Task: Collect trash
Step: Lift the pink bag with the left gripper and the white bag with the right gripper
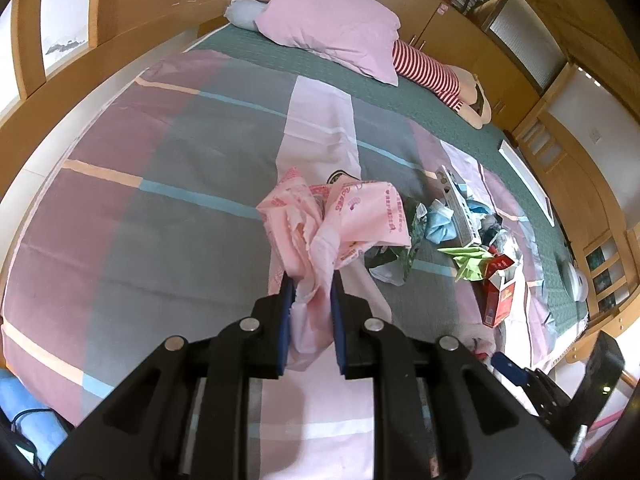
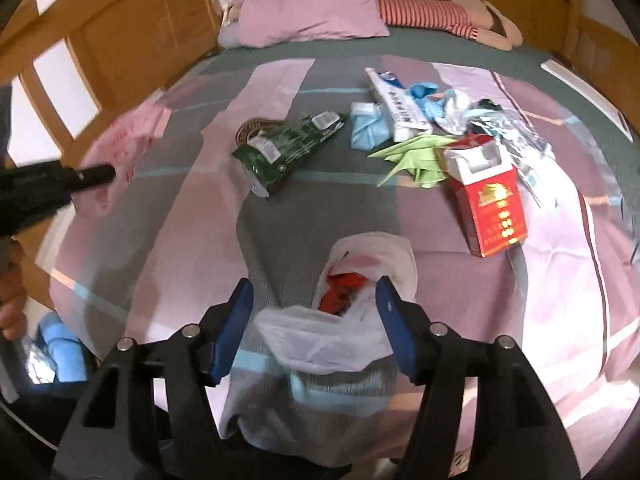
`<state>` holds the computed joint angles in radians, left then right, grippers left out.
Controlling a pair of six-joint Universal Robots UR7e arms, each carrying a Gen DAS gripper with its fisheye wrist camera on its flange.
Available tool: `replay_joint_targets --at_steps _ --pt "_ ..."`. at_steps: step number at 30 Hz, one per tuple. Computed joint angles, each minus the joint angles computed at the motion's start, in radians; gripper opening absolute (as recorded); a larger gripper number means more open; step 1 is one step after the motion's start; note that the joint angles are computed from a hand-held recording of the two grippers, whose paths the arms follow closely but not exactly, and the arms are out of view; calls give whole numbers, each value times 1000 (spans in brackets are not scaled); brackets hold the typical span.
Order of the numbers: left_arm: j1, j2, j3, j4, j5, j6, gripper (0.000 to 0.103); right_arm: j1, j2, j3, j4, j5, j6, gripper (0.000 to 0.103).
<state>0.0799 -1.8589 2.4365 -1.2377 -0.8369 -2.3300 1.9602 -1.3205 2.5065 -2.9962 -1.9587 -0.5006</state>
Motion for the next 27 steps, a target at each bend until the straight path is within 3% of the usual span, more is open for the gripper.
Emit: replay_joint_targets --at_steps 4,10,15,17,27 --pt "-4 -7 2 2 0 -3 19 7 83 1 -80 -93 -1 63" --pt "-5 -12 4 -9 4 12 19 -15 122 3 -144 -161 12 62" --pt "1 3 4 -34 11 48 19 -32 110 12 -166 -163 13 32" --pt "7 12 4 -48 11 61 19 -36 98 18 -164 -154 8 27" --pt "13 23 2 -70 15 99 19 -9 26 28 -115 -85 22 24"
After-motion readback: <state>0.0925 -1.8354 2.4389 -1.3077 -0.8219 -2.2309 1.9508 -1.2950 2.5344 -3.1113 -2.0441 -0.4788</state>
